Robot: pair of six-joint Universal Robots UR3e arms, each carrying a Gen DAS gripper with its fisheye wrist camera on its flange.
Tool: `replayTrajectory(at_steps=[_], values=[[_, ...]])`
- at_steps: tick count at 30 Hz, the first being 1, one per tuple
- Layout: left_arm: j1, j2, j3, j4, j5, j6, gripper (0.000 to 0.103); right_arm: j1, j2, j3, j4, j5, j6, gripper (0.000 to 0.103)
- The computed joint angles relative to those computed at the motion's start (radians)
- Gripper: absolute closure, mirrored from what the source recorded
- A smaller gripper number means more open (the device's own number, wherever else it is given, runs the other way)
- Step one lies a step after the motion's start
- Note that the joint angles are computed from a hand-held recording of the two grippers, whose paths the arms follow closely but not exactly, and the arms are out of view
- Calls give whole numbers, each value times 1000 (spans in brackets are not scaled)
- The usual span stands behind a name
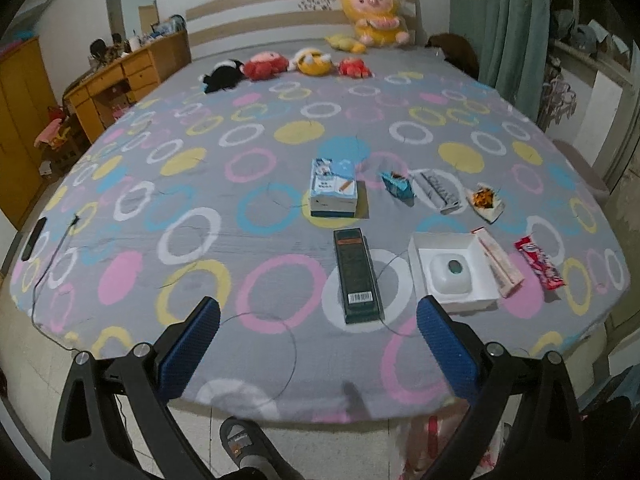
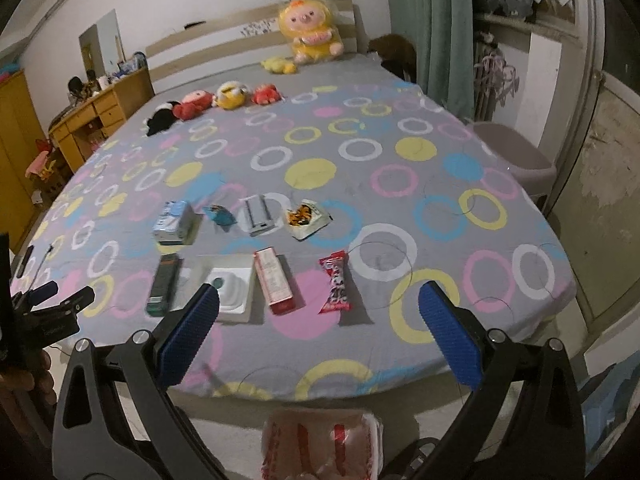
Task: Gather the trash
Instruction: 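Grasp the dark green box with the left tool while the right tool grasps the red candy wrapper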
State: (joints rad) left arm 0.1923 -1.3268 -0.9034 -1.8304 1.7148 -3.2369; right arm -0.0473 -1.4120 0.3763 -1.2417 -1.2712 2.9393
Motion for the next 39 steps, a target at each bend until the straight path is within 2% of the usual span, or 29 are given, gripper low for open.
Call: replayTrajectory(at_steps=[6, 8, 15, 30, 39], values=[[7, -65, -130, 135, -17, 12, 6, 66, 136, -40, -46, -68, 13, 5], [8, -86, -153, 161, -25, 10, 6, 86, 196, -86, -48, -89, 16, 5], [0, -157, -258, 253, -40, 2, 6, 126, 314, -75, -102, -151, 39, 5], [16, -256, -284, 266, -68, -13, 7, 166, 464, -20, -160, -251, 43, 5], [23, -283, -273, 272, -81, -14, 6, 150, 532, -82, -101, -226, 50, 5]])
